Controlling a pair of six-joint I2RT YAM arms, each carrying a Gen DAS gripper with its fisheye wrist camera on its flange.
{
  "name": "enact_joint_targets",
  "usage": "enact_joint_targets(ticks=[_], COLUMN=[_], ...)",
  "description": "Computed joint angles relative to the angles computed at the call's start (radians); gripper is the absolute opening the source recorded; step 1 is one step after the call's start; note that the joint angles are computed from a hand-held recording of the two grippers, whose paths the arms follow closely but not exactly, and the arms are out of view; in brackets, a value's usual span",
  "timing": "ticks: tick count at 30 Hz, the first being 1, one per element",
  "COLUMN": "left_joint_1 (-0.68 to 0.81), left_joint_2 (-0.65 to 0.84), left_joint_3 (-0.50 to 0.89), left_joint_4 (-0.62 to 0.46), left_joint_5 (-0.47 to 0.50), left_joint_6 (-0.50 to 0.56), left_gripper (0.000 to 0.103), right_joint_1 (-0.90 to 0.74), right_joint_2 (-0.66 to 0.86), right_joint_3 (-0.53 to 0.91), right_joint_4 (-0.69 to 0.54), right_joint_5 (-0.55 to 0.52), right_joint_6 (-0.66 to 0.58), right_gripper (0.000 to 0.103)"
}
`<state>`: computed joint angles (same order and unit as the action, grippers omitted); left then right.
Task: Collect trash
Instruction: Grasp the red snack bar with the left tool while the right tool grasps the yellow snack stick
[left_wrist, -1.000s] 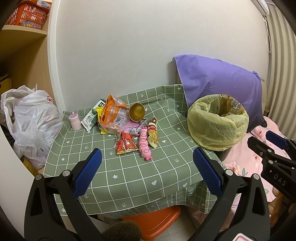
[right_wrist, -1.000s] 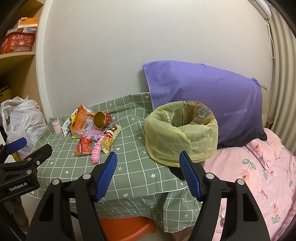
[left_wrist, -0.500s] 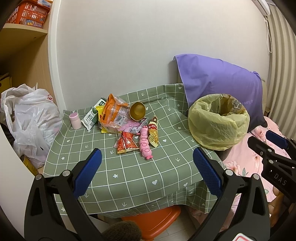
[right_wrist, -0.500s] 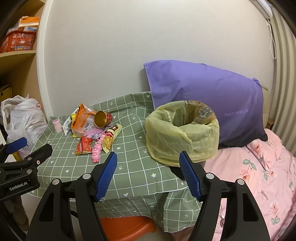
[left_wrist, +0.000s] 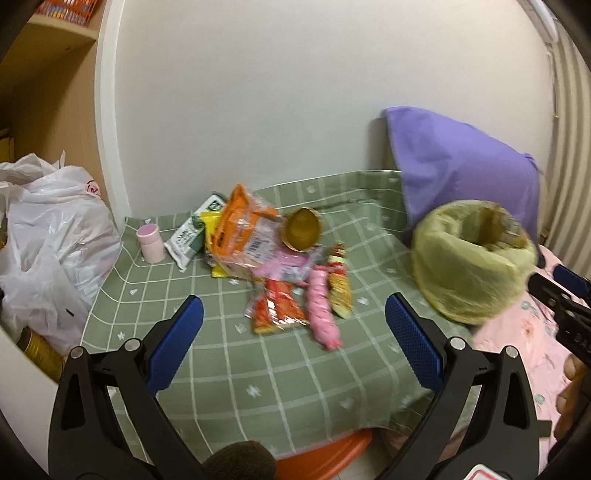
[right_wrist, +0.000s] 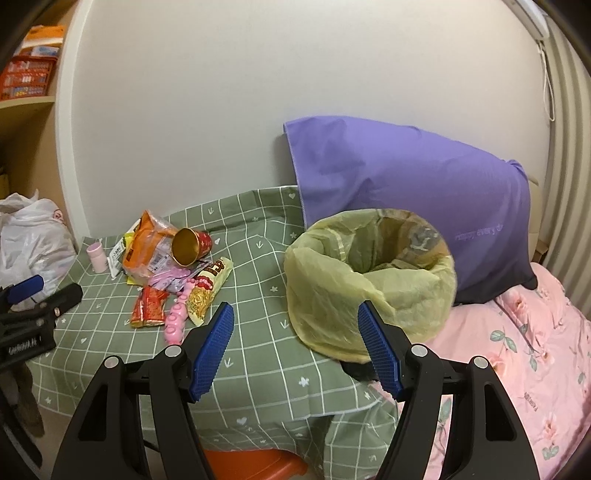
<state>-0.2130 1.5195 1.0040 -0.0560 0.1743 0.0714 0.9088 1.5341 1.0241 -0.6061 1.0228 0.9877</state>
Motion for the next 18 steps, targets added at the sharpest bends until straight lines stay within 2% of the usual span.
enact_joint_targets(ticks=[6, 12, 16, 18], left_joint_1=[0.056, 0.065, 0.049, 0.046], left_joint_2=[0.278, 0.555, 0.683, 0.728], left_joint_3=[0.239, 0.562, 0.724, 0.777], left_joint_4=[-0.024, -0.129, -0.178, -0.193], left_joint_5=[0.062, 0.086, 0.086, 0.092], left_joint_6=[0.001, -0.049, -0.041, -0.035], left_gripper=[0.094, 0.094, 0.094, 0.094], right_joint_1=[-0.115, -0.173, -0.198, -0.206], right_joint_2=[0.128, 0.274, 0.343, 0.358], right_joint_3=[0.055, 0.179, 0.245, 0.243], right_joint_4=[0.144, 0.134, 0.098, 0.125], right_joint_5=[-0.105, -0.167, -0.203, -0.226], right_joint_6=[-0.123, -0.139, -0.111, -0.108], right_gripper=[0.066, 0.066, 0.066, 0.066])
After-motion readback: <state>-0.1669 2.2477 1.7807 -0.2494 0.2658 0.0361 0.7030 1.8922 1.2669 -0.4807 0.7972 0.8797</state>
